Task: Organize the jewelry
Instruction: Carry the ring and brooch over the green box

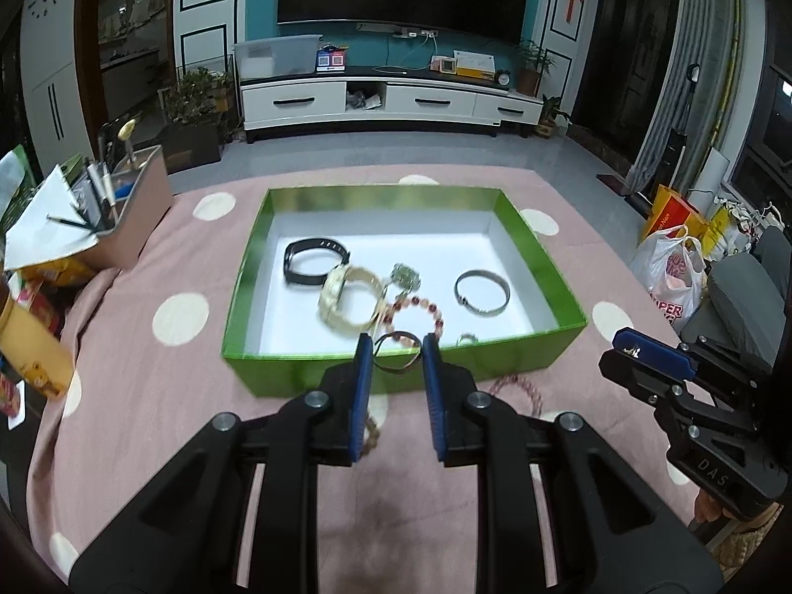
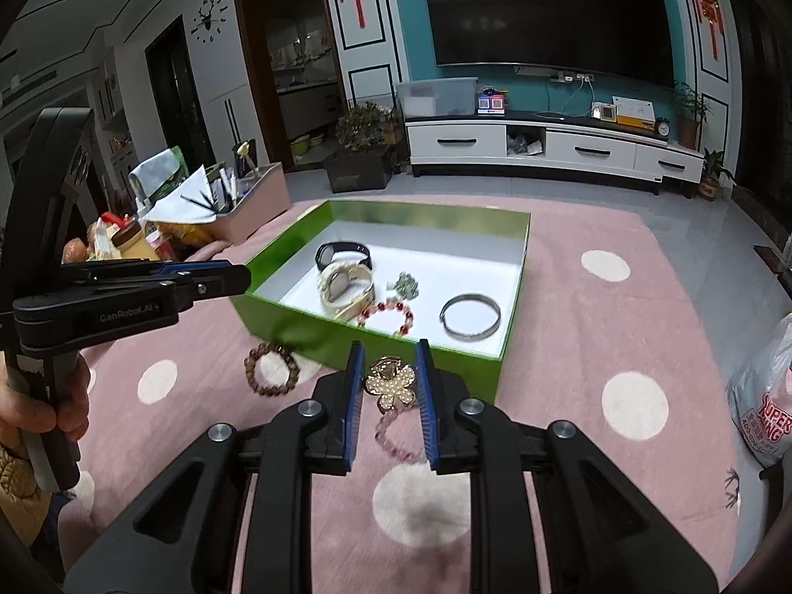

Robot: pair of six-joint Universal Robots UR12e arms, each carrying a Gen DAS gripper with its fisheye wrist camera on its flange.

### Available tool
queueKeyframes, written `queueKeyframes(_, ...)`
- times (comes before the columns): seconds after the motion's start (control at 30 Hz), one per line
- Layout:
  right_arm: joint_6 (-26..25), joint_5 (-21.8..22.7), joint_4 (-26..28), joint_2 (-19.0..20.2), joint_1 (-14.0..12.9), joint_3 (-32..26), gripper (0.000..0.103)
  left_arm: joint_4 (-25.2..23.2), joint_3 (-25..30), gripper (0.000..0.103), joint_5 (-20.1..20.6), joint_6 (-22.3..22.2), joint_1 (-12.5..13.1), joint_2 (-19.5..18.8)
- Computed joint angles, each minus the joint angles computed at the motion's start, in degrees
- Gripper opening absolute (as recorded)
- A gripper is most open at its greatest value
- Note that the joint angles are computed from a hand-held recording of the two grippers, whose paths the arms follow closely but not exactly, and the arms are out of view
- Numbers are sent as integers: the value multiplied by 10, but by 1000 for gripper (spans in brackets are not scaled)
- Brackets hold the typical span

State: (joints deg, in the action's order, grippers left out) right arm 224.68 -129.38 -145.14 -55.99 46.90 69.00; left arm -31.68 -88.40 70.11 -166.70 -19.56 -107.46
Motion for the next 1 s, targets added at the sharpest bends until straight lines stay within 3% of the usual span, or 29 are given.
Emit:
queueKeyframes(0.5,-13,-6,-9,4,-29,-11,20,-21,78,20,24,-11,-20,-57)
queueKeyframes(1.0,-32,17,-9,20,-52,-36,20,-35,134,20,45,-14,-27,-99)
